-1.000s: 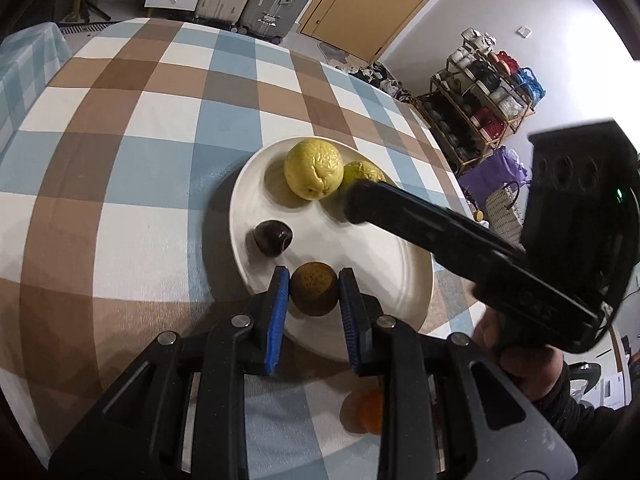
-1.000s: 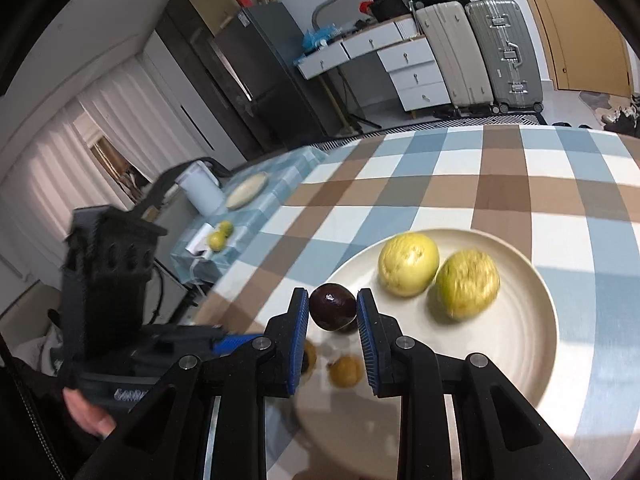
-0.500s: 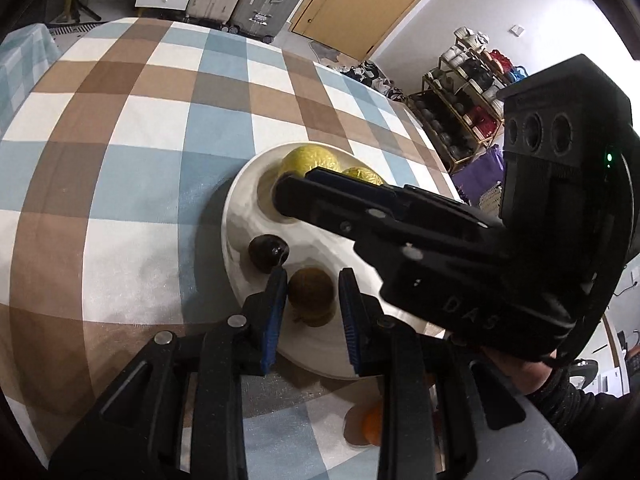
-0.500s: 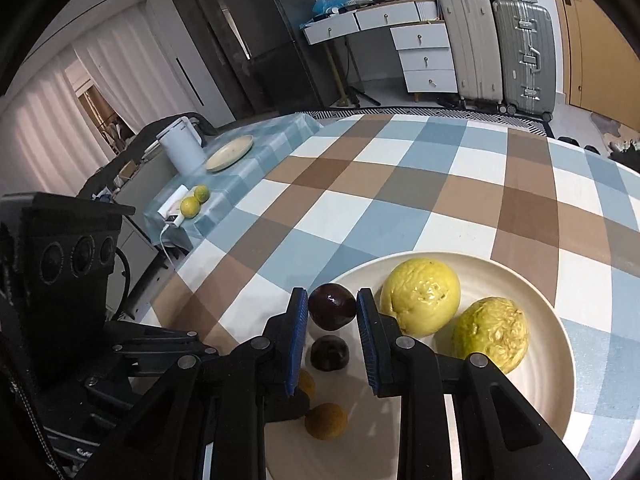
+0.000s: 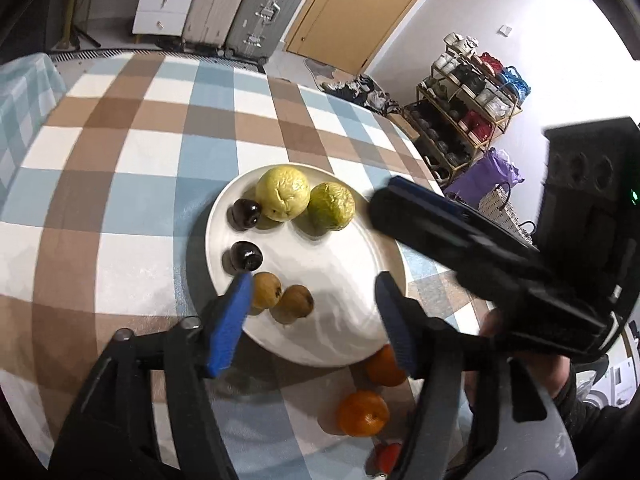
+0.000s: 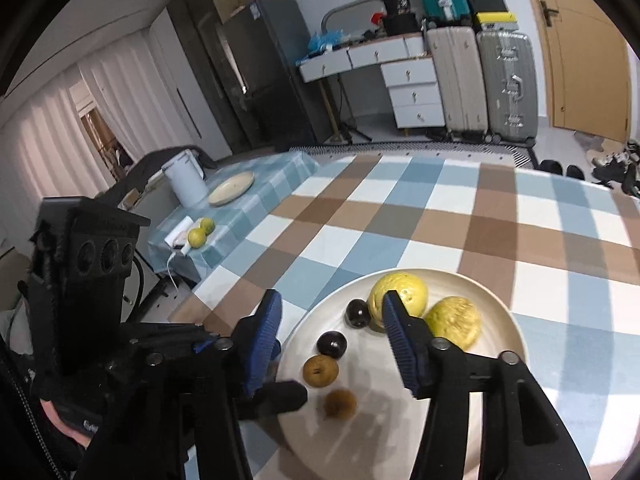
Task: Organize fruits
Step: 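Lower the kiwi and plum onto the cream plate and open both tools, then move the right tool to the small red tomato and grasp it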
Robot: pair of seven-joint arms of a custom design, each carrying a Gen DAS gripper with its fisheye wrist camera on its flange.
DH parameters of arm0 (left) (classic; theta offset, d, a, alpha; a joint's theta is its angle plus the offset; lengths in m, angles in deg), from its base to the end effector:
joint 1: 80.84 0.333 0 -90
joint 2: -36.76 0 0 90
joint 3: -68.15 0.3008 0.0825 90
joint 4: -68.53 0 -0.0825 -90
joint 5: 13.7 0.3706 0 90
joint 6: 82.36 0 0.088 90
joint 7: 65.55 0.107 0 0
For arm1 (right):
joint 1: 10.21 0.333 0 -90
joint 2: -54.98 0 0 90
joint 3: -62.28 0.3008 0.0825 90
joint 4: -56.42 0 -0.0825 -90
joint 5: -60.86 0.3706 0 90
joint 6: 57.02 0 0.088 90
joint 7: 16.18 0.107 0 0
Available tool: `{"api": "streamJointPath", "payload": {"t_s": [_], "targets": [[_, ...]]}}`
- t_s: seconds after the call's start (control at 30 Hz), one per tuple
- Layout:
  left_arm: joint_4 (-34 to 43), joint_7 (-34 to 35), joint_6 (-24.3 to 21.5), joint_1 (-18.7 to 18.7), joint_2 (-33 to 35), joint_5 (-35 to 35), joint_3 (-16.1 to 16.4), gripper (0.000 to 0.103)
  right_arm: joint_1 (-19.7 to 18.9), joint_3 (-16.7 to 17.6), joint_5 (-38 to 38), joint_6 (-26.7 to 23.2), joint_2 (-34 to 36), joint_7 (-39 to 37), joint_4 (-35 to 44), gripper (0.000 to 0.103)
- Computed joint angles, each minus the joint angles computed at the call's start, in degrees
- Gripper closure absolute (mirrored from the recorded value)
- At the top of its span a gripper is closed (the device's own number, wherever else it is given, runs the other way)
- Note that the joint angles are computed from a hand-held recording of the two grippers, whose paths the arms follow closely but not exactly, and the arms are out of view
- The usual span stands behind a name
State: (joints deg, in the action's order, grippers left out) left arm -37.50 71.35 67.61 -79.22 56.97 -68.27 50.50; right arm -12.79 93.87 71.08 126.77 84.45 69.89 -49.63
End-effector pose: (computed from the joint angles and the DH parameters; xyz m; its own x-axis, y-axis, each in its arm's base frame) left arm 0.6303 -0.1455 0.3718 -0.4061 -0.7895 0.4601 -0.8241 0.0989 -0.5577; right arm 0.6205 0.2641 0.3793 0.3370 -0.8809 -0.3323 -0.6841 0.0134 -0.7292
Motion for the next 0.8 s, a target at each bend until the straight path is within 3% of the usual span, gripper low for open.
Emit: {"api": "streamJointPath", "payload": {"t_s": [0.1,0.33,0.5,0.67,0.8], "targets": [[-3.3,2.3,1.6,0.0,-3.5,-2.3,-0.5,0.032,-6.9,7.1,0.0,6.5,-3.2,1.0,-6.7,0.034],[-11.8,6.8,6.4,-3.5,-12.1,-7.0,1.3,0.022,-13.6,12.3,-4.4,17.0,-13.6,10.1,-20.7,0.019],[-17.4,10.5,10.0,-7.0,-17.6,-11.7,3.2,0.015,-14.6,11.9,-7.8,21.5,-20.9,18.3,-28.9,0.013],[-21.8,15.9,12.2,-10.3,-21.7,-18.7,5.1,0.003,-12.4,9.2,-8.6,26.2,-27.2,23.7,-36.3,0.006],[-25.3,19.4,16.4,-13.1,-24.5,-22.8,5.8,0.001,-9.3,6.9,-7.2,28.6,-31.0,25.7,-41.0,0.003]]}}
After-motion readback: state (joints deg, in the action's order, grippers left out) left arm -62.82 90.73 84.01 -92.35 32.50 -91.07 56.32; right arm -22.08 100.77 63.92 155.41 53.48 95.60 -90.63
